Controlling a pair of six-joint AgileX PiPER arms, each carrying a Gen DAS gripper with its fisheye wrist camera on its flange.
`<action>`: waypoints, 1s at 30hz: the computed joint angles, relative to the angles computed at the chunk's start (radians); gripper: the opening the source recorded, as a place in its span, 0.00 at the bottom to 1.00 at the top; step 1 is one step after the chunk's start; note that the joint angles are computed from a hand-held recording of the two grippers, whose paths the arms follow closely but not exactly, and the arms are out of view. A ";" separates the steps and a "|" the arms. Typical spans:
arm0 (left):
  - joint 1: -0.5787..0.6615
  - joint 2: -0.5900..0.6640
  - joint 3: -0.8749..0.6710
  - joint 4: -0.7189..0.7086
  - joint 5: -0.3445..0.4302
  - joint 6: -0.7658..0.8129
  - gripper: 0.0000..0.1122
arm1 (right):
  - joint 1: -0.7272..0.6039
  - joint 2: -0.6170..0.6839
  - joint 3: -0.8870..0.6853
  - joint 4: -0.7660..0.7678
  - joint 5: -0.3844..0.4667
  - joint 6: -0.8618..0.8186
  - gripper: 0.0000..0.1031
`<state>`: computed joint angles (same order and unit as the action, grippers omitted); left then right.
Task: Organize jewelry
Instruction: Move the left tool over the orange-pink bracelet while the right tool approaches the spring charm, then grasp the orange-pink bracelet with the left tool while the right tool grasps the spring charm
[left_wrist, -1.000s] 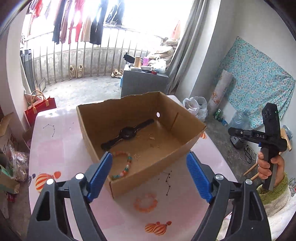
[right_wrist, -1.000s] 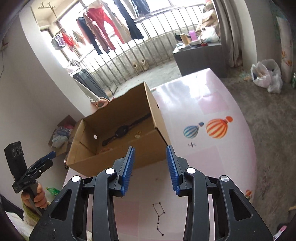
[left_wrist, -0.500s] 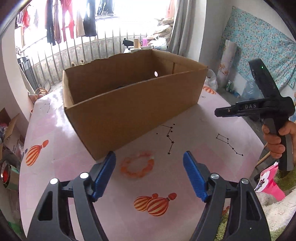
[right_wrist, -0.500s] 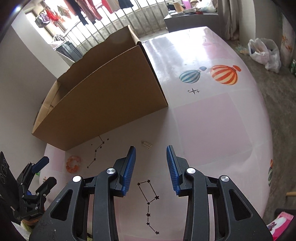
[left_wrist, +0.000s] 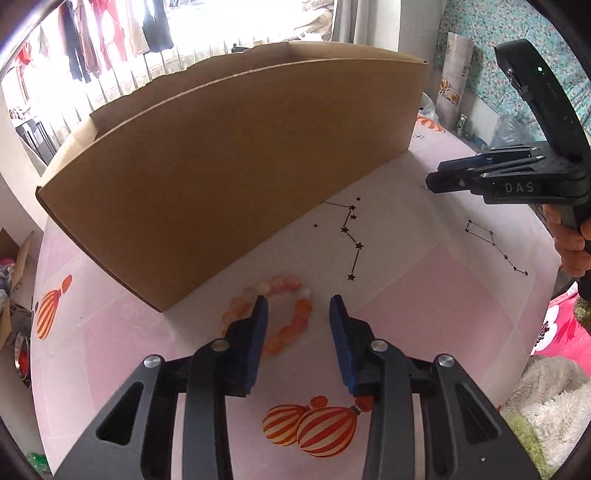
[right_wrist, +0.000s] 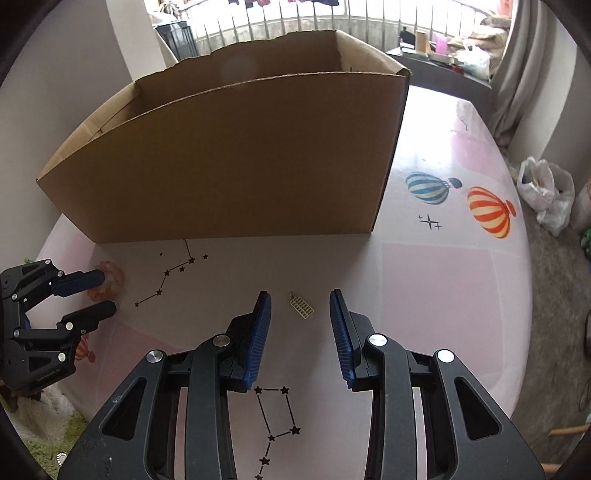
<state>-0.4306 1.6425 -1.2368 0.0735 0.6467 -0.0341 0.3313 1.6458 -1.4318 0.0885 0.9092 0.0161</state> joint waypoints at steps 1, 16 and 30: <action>0.009 -0.001 0.001 -0.021 -0.003 0.015 0.28 | 0.000 0.011 -0.006 0.000 0.006 -0.004 0.27; 0.072 -0.022 0.044 -0.100 -0.036 0.075 0.14 | 0.020 0.055 -0.081 0.086 0.097 0.004 0.03; 0.116 -0.065 0.101 -0.156 -0.057 0.124 0.14 | 0.062 0.044 -0.104 0.173 0.153 -0.051 0.12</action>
